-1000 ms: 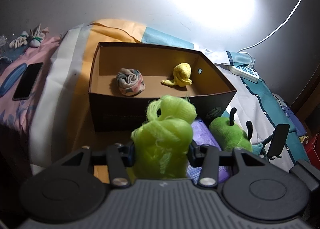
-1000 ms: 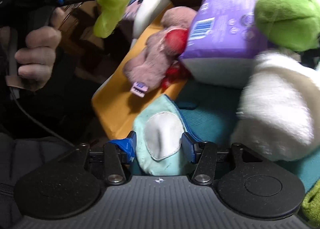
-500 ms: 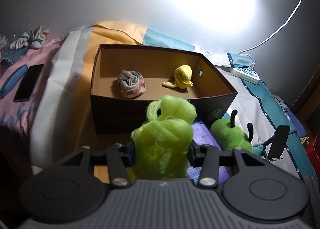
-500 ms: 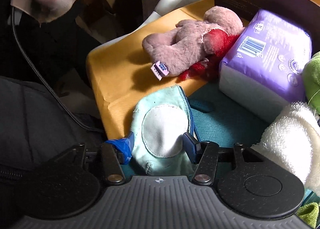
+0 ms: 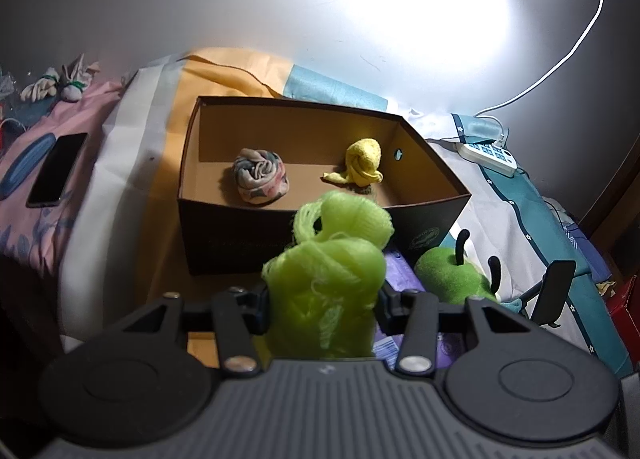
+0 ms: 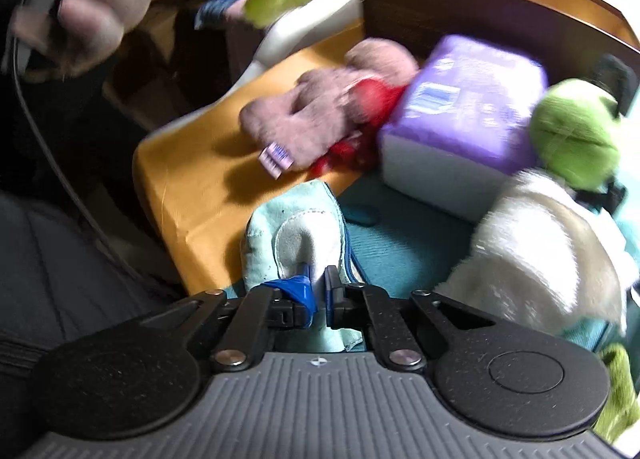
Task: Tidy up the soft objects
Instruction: 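Carry the mint-green cloth with the right tool while the left tool holds the sponge over the box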
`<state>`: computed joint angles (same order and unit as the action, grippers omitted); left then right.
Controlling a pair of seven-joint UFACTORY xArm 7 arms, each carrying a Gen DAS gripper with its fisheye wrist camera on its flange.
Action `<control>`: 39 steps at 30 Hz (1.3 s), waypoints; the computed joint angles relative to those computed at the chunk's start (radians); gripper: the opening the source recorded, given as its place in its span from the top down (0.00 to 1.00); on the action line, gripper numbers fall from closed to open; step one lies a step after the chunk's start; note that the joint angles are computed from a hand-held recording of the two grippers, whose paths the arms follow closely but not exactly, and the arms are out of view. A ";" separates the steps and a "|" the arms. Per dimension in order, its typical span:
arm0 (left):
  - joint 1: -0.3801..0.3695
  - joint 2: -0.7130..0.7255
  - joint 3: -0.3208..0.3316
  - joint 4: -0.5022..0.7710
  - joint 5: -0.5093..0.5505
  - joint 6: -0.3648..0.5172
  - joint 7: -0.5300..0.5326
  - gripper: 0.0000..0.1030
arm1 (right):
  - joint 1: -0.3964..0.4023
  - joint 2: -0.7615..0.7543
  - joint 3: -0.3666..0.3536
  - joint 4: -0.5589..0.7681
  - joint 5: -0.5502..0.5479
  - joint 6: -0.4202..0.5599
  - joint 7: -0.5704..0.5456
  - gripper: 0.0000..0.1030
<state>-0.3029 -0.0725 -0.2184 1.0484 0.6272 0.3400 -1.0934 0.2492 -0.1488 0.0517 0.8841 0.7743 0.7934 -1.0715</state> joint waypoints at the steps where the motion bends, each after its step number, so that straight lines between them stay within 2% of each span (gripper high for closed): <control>1: -0.001 0.002 0.000 0.004 -0.001 0.001 0.001 0.54 | -0.006 -0.007 -0.006 -0.002 0.009 0.010 0.018 1.00; 6: -0.015 0.028 -0.001 0.042 0.001 0.026 0.013 0.54 | -0.044 -0.059 -0.055 -0.017 0.094 0.056 0.064 1.00; 10: -0.040 0.065 0.006 0.105 -0.003 0.071 0.038 0.54 | -0.071 -0.104 -0.085 -0.034 0.153 0.055 0.125 1.00; 22: -0.161 0.220 0.055 0.379 0.025 0.281 0.107 0.54 | -0.134 -0.194 -0.190 -0.053 0.289 -0.003 0.204 1.00; 30: -0.236 0.308 0.100 0.543 0.075 0.397 0.126 0.54 | -0.193 -0.141 -0.249 0.019 0.477 0.052 0.215 1.00; 39: -0.288 0.388 0.145 0.693 0.115 0.497 0.158 0.54 | -0.274 -0.049 -0.237 0.129 0.676 0.122 0.212 1.00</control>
